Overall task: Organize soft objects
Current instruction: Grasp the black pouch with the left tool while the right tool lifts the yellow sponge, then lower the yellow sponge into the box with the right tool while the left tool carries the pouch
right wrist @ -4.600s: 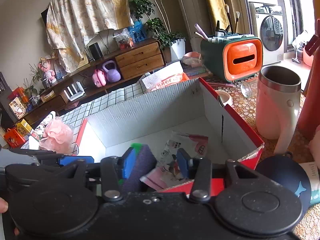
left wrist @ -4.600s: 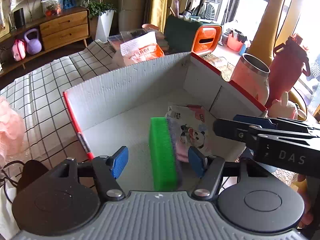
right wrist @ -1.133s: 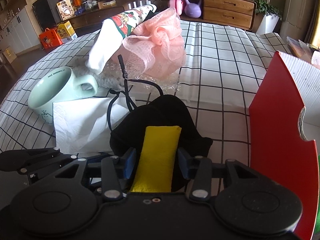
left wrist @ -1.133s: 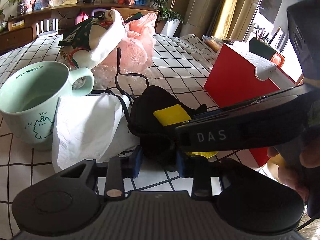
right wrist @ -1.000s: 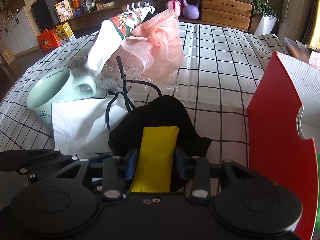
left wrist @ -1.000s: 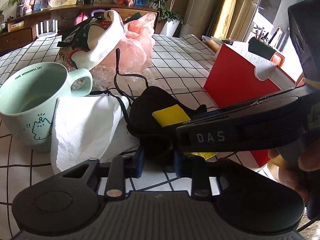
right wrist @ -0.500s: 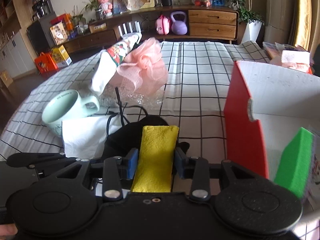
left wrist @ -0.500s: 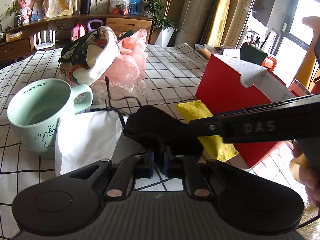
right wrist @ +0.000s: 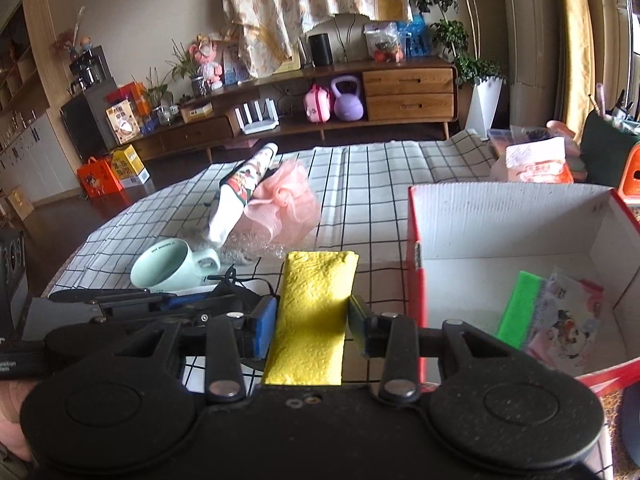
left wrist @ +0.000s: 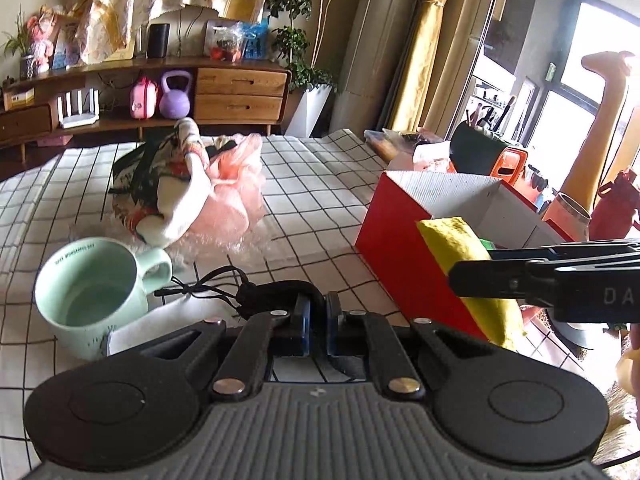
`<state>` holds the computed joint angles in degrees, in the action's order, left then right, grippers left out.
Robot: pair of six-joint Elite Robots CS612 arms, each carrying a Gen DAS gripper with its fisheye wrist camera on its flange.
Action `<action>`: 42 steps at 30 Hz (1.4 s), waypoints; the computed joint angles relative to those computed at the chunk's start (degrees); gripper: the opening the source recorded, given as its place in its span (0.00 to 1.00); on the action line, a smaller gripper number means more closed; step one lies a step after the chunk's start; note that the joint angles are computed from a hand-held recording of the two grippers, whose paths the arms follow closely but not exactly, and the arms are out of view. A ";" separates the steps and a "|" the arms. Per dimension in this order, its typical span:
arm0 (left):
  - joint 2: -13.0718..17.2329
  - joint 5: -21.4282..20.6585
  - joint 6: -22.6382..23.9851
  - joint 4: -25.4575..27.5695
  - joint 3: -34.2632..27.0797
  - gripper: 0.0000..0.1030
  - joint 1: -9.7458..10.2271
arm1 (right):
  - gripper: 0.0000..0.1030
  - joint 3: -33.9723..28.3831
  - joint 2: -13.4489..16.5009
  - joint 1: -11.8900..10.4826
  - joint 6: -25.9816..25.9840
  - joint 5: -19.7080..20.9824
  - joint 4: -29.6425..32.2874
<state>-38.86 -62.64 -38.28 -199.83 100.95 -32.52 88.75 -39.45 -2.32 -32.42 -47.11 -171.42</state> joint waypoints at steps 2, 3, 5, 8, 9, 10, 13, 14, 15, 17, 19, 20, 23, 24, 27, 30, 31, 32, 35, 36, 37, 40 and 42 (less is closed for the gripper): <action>-0.40 -0.38 -0.35 -0.18 -0.03 0.07 0.03 | 0.37 0.16 -0.28 -0.52 0.72 0.48 -0.55; -0.56 -0.56 -0.43 -0.29 -0.09 0.07 0.05 | 0.37 0.22 -0.39 -0.82 1.14 0.67 -0.84; -1.01 -0.83 -0.45 -0.72 -0.12 0.07 0.04 | 0.37 0.27 -0.55 -1.35 2.03 0.93 -1.49; -1.60 -1.05 -0.26 -1.48 -0.18 0.07 -0.06 | 0.37 0.41 -0.73 -2.17 3.08 1.44 -2.51; -1.83 -1.03 -0.09 -1.71 -0.23 0.07 -0.13 | 0.37 0.40 -0.74 -2.38 3.41 1.53 -2.89; -2.03 -0.78 0.14 -1.79 -0.33 0.07 -0.24 | 0.37 0.38 -0.70 -2.62 3.83 1.67 -3.37; -2.63 -0.31 1.73 -2.30 -0.72 0.07 -0.60 | 0.37 0.45 -0.69 -3.20 5.11 2.01 -4.83; -2.78 -0.31 2.11 -2.44 -0.88 0.07 -0.70 | 0.37 0.42 -0.68 -3.44 5.42 2.18 -5.14; -2.95 -0.48 2.57 -2.50 -1.12 0.07 -0.75 | 0.37 0.34 -0.60 -3.67 5.72 2.34 -5.51; -3.19 -0.69 3.38 -2.63 -1.65 0.07 -0.90 | 0.37 0.07 -0.47 -4.01 6.25 2.62 -5.83; -3.41 -1.26 4.18 -3.07 -2.17 0.07 -1.01 | 0.37 -0.21 -0.35 -4.37 6.52 2.71 -6.12; -3.47 -1.47 4.52 -3.20 -2.49 0.07 -1.07 | 0.37 -0.41 -0.27 -4.49 6.63 2.57 -6.23; -3.49 -2.36 5.98 -3.50 -3.95 0.07 -1.24 | 0.37 -1.16 0.10 -5.03 7.26 1.97 -6.76; -3.45 -2.73 6.40 -3.53 -4.42 0.07 -1.27 | 0.37 -1.46 0.27 -5.21 7.60 1.69 -7.02; -3.04 -4.00 7.90 -2.62 -6.47 0.07 -1.26 | 0.37 -2.49 0.87 -5.69 8.76 0.58 -7.80; -2.26 -4.82 10.70 -1.75 -8.92 0.07 -1.38 | 0.37 -3.75 1.53 -6.08 9.79 -0.62 -7.83; -1.97 -5.11 11.33 -1.55 -9.72 0.07 -1.40 | 0.37 -4.21 1.81 -6.16 10.15 -1.10 -7.81; -1.63 -5.59 11.85 -1.27 -10.66 0.07 -1.36 | 0.37 -4.74 2.16 -6.23 10.42 -1.71 -7.84; -0.47 -6.42 13.49 -0.29 -13.48 0.07 -1.40 | 0.37 -6.03 3.03 -6.41 10.82 -3.18 -7.56; -0.02 -6.73 13.98 0.11 -14.40 0.07 -1.37 | 0.37 -6.45 3.34 -6.42 10.90 -3.75 -7.48; 0.43 -7.03 14.33 0.64 -15.33 0.07 -1.33 | 0.37 -6.90 3.65 -6.42 11.05 -4.19 -7.36; 1.97 -7.76 14.78 2.52 -18.23 0.07 -1.17 | 0.37 -8.62 4.85 -6.48 11.60 -5.68 -6.80; 2.99 -8.12 15.07 3.71 -19.90 0.07 -1.02 | 0.37 -9.71 5.57 -6.37 11.92 -6.72 -6.52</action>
